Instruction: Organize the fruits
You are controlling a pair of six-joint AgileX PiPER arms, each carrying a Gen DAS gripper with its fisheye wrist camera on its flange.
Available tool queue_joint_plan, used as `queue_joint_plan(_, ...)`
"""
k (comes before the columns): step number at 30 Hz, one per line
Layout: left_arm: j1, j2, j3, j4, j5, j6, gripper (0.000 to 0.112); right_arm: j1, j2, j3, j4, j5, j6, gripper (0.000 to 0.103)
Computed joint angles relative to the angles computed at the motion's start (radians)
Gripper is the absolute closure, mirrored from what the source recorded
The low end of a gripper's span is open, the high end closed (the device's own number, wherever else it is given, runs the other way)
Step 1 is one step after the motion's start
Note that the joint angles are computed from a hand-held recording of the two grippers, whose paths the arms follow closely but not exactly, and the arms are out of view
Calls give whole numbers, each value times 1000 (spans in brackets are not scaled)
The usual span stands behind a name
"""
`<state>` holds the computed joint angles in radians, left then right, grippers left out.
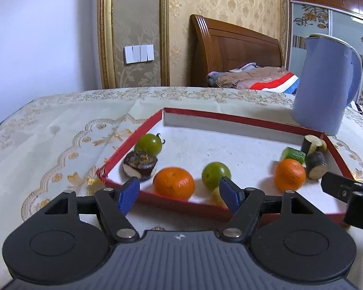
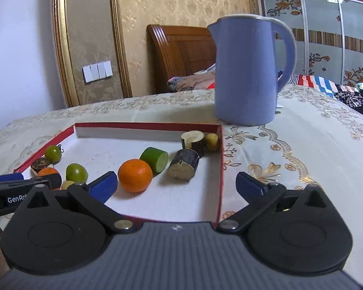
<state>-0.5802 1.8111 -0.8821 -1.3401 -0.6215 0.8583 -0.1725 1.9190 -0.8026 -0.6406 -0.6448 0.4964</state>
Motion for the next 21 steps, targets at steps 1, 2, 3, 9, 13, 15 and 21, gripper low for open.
queue_joint_plan(1,1,-12,16,11,10,-19,40,-7,-7,16,5,-16,-6,0)
queue_joint_plan(2,3,-23,31,23,20,-39,40,-16,-12,31,1,-36,-7,0)
queue_joint_plan(3,4,-35,51,47,26,-76,40,-25,-15,41,-9,-50,-4,0)
queue_joint_plan(9,-20,-86,138,89,2,-157,39,-63,-32,76,-85,-72,72,0)
queue_joint_plan(13,-47,-92,159,74,-31,-141,39,-72,-43,99,-138,-68,97,0)
queue_joint_plan(15,-51,-91,158,65,-27,-121,39,-57,-48,107,-131,-53,68,0)
queue_joint_plan(21,-55,-88,157,55,-26,-105,39,-49,-61,139,-79,-74,-1,0)
